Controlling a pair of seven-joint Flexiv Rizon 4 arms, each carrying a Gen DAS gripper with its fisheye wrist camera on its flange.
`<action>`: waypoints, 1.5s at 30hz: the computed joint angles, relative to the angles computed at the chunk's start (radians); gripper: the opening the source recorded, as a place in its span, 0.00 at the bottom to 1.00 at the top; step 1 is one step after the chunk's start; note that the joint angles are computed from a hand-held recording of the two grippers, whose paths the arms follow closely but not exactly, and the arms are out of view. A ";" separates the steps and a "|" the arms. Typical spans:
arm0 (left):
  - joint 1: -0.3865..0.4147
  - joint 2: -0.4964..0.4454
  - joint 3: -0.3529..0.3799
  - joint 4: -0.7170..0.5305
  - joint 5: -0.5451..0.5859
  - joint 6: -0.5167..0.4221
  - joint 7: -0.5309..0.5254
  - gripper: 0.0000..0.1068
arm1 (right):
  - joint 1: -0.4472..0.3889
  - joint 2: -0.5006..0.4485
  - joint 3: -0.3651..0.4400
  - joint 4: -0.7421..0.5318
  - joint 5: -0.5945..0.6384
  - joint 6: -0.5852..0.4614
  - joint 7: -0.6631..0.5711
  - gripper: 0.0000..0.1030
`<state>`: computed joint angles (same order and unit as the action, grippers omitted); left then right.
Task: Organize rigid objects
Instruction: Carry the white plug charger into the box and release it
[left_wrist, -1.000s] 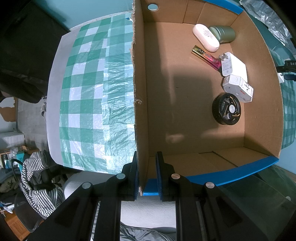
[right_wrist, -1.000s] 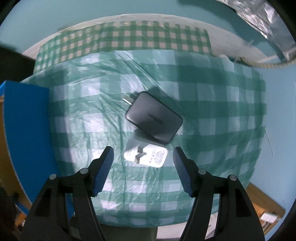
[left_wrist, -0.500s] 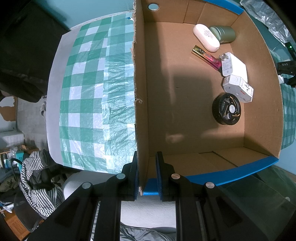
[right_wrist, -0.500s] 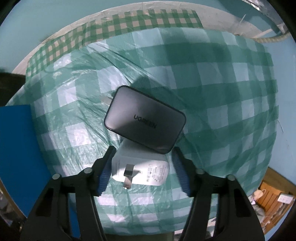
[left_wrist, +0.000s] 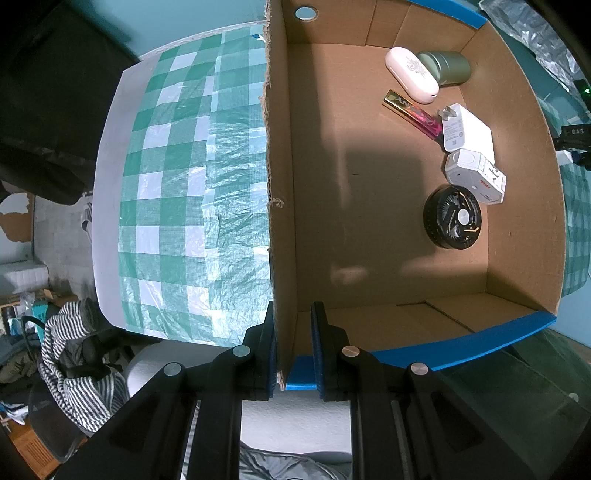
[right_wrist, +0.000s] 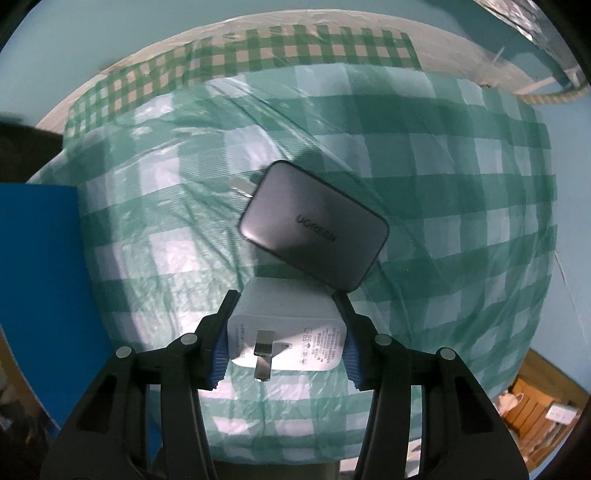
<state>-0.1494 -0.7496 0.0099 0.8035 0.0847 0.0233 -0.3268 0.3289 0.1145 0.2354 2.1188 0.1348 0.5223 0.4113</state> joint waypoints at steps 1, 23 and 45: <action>0.001 -0.001 0.000 -0.002 0.000 -0.001 0.001 0.14 | 0.001 -0.001 -0.002 -0.007 -0.002 -0.007 -0.010 0.48; 0.000 -0.001 0.000 -0.001 0.000 -0.002 -0.002 0.14 | 0.003 -0.080 -0.027 -0.228 -0.102 -0.150 -0.206 0.48; 0.001 0.003 0.000 0.010 -0.002 0.006 -0.007 0.14 | 0.015 -0.300 -0.067 -0.562 -0.197 -0.241 -0.557 0.48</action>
